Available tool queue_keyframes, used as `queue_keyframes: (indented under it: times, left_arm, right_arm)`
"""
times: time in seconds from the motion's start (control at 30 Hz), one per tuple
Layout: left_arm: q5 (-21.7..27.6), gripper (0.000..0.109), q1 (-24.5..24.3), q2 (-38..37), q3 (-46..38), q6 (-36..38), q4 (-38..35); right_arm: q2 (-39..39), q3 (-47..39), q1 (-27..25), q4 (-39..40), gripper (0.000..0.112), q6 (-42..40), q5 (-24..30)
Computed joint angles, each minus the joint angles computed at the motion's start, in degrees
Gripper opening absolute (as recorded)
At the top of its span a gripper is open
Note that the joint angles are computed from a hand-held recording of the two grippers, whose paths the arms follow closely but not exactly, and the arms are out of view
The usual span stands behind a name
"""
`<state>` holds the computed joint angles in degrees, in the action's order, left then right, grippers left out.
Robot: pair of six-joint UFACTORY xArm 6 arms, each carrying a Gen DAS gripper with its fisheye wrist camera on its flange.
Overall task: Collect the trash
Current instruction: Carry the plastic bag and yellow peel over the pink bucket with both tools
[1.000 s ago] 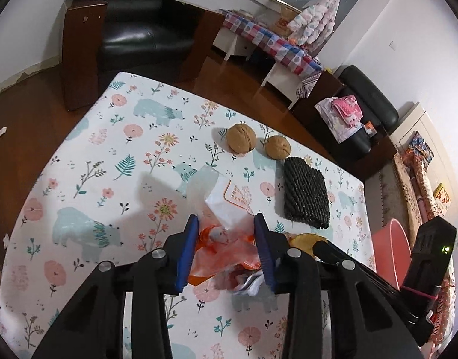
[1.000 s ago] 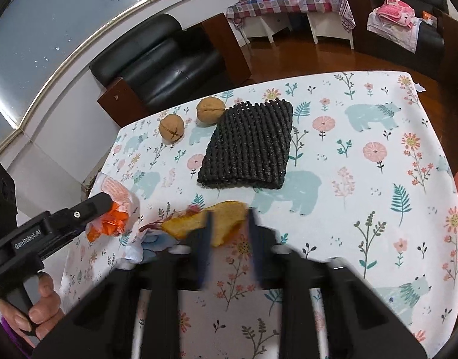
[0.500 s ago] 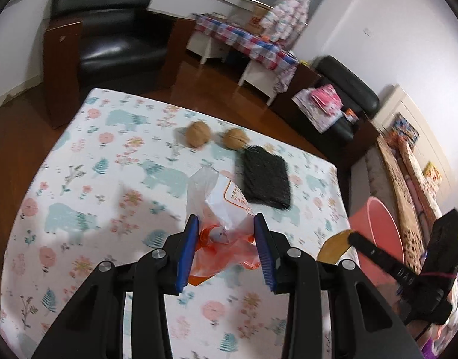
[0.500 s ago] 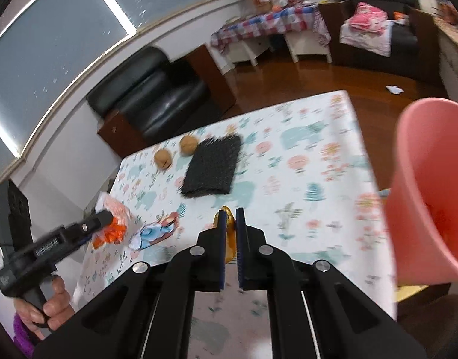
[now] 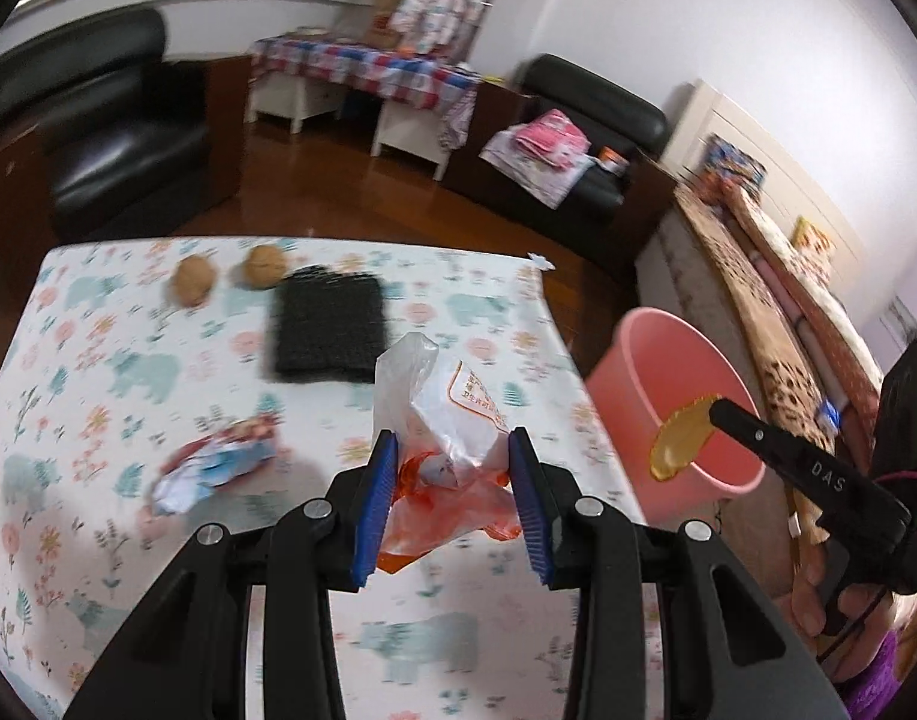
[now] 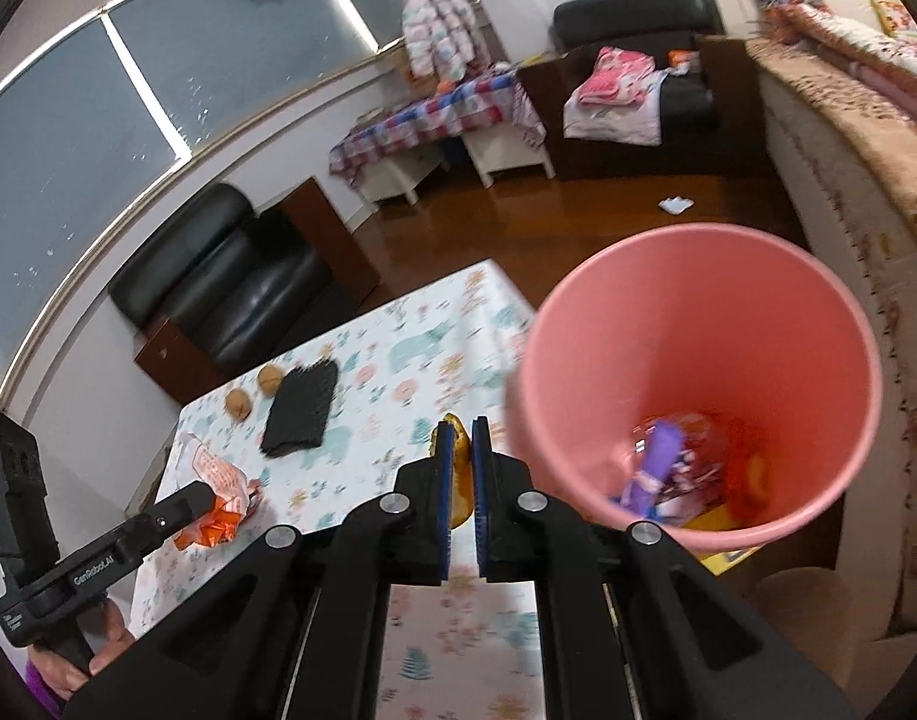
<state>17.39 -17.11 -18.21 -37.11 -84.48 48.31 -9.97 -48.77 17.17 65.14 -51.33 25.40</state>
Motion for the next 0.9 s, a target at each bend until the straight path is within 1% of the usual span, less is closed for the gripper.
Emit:
queue_keyframes:
  times: [0.3, 0.6, 0.73, 0.9]
  left_arm:
    - [1.0, 0.037, -4.8, 9.3, -11.2, 6.4, -2.6]
    - [-0.4, 0.037, -8.2, 21.4, -23.9, 16.7, -10.4]
    - [0.0, 0.038, -9.4, 26.5, -29.4, 21.4, -14.0]
    - [1.8, 0.038, -10.6, 33.1, -36.7, 26.8, -17.7]
  right_arm:
    - [-0.2, -0.8, -5.0, 3.9, 0.006, -3.4, -0.8]
    - [1.5, -1.6, -8.4, 6.7, 0.006, -6.5, -3.1]
    - [2.9, -2.3, -9.9, 7.2, 0.006, -7.0, -3.2]
    - [4.4, -2.7, -10.6, 7.2, 0.006, -7.9, -4.4]
